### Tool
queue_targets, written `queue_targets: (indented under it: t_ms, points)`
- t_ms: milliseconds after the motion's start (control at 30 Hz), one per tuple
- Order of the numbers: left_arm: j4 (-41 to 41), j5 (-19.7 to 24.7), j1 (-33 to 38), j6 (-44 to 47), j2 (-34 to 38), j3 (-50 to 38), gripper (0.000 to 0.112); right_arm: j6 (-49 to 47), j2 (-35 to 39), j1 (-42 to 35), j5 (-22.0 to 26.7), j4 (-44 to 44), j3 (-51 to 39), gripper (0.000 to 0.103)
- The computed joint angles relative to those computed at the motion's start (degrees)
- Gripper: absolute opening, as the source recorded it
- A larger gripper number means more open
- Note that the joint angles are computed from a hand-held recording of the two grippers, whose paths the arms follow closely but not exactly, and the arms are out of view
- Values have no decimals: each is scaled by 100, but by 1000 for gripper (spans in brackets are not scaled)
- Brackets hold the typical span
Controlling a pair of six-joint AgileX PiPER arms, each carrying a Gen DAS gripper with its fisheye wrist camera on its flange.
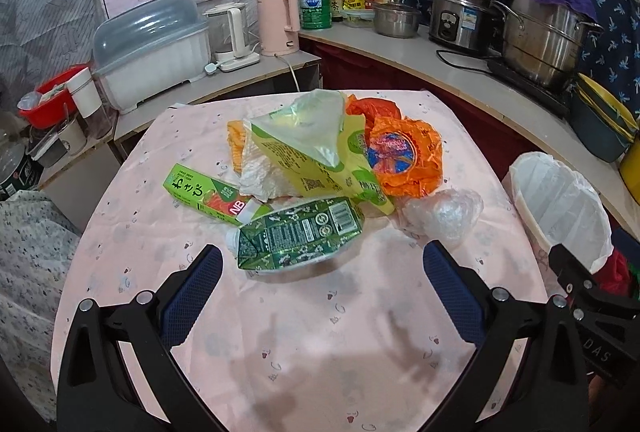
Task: Collect trash
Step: 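Grasp the translucent green bag with left tool while right tool grasps clear bubble plastic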
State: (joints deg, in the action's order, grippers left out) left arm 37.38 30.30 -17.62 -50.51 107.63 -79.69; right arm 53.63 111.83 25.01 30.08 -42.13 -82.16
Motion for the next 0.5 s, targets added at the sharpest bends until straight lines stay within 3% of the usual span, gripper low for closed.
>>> queue_targets:
  t_ms: [200, 400, 500]
  points:
    - [-1204, 107, 468, 1157, 556, -1059, 96, -404, 454, -2, 33, 341, -618, 96]
    - [-2086, 601, 711, 1833, 1366, -2286, 95, -1115, 933, -63, -1, 1043, -1259, 96]
    - [-2322, 747, 772, 1991, 1648, -2650, 84, -1586, 1200, -73, -45, 1512, -1592, 96]
